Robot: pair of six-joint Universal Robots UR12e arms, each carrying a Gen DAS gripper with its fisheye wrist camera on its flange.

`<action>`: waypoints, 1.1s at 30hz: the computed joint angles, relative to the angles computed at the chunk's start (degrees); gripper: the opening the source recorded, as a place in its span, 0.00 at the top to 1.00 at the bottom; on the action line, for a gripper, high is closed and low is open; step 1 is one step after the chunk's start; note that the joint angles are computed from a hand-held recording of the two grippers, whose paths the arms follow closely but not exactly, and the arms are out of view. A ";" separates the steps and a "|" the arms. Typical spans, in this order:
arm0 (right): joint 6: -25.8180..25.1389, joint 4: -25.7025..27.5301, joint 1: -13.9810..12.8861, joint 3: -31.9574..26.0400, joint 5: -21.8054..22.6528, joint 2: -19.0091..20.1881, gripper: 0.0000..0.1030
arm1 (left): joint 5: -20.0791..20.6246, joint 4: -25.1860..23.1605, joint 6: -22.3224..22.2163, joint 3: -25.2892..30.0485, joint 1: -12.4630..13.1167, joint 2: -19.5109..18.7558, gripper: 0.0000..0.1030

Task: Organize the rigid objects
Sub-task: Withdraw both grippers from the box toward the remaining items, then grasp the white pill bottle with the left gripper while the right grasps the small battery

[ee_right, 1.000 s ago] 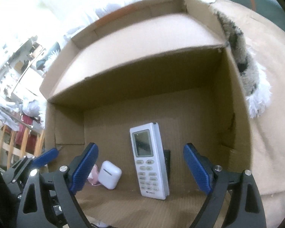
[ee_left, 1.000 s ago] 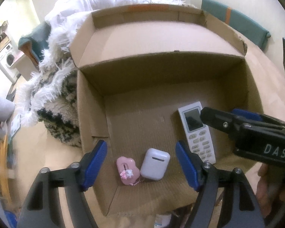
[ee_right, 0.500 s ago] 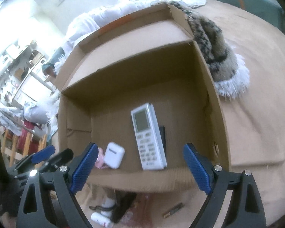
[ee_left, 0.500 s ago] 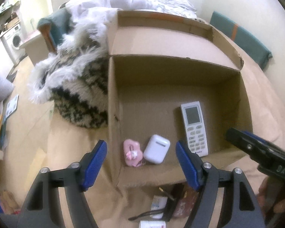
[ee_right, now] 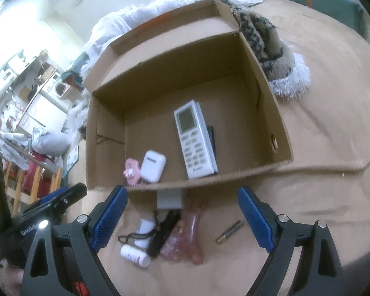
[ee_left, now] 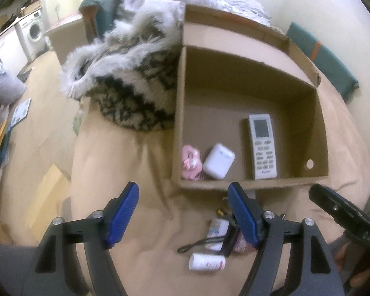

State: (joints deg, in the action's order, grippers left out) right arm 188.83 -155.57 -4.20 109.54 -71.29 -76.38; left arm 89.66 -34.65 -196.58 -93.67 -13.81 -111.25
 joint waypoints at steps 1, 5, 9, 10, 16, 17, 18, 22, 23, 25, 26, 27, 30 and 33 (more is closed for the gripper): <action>-0.13 0.10 0.06 0.29 -0.12 -0.21 0.06 | -0.06 -0.13 -0.44 -0.43 0.09 0.24 0.30; 0.29 0.55 0.06 1.40 0.14 -0.93 0.06 | -0.27 -0.89 -1.51 -1.57 0.29 0.76 0.30; 2.29 1.66 -0.28 2.24 0.15 -1.22 0.06 | -1.00 -1.78 -2.35 -2.00 0.68 0.86 0.30; 2.75 2.30 -0.35 2.25 0.10 -1.15 0.06 | -1.26 -2.09 -2.58 -1.93 0.77 0.78 0.30; 4.79 4.66 -0.79 1.73 0.07 -0.45 0.06 | -3.92 -6.48 -3.01 -0.67 1.03 -0.45 0.30; 5.20 5.04 -0.86 1.63 0.07 -0.30 0.06 | -4.85 -7.55 -2.45 -0.46 1.01 -0.67 0.30; 5.53 5.33 -0.92 1.55 0.16 -0.17 0.06 | -5.65 -8.82 -1.76 -0.17 0.93 -0.91 0.30; 6.38 6.69 -1.24 1.07 0.64 0.46 0.06 | -7.07 -13.62 1.05 -0.02 0.30 -0.82 0.30; 6.41 7.07 -1.24 0.98 0.51 0.55 0.06 | -7.44 -13.41 0.78 -0.40 0.27 -0.64 0.30; 6.18 7.67 -1.21 0.79 0.37 0.67 0.06 | -8.77 -13.61 0.01 -1.18 0.05 -0.26 0.30; 6.20 7.80 -1.20 0.71 0.44 0.74 0.06 | -9.72 -14.38 0.56 -1.34 -0.16 -0.25 0.30; 6.26 7.88 -1.21 0.66 0.58 0.81 0.06 | -9.97 -15.00 1.18 -1.33 -0.37 -0.30 0.30; 6.23 8.47 -1.24 0.44 1.15 0.95 0.06 | -8.15 -16.60 3.21 -1.12 -1.63 -0.71 0.30; 5.98 9.49 -1.31 0.20 1.36 1.04 0.06 | -6.34 -17.31 4.72 -0.68 -2.44 -1.30 0.40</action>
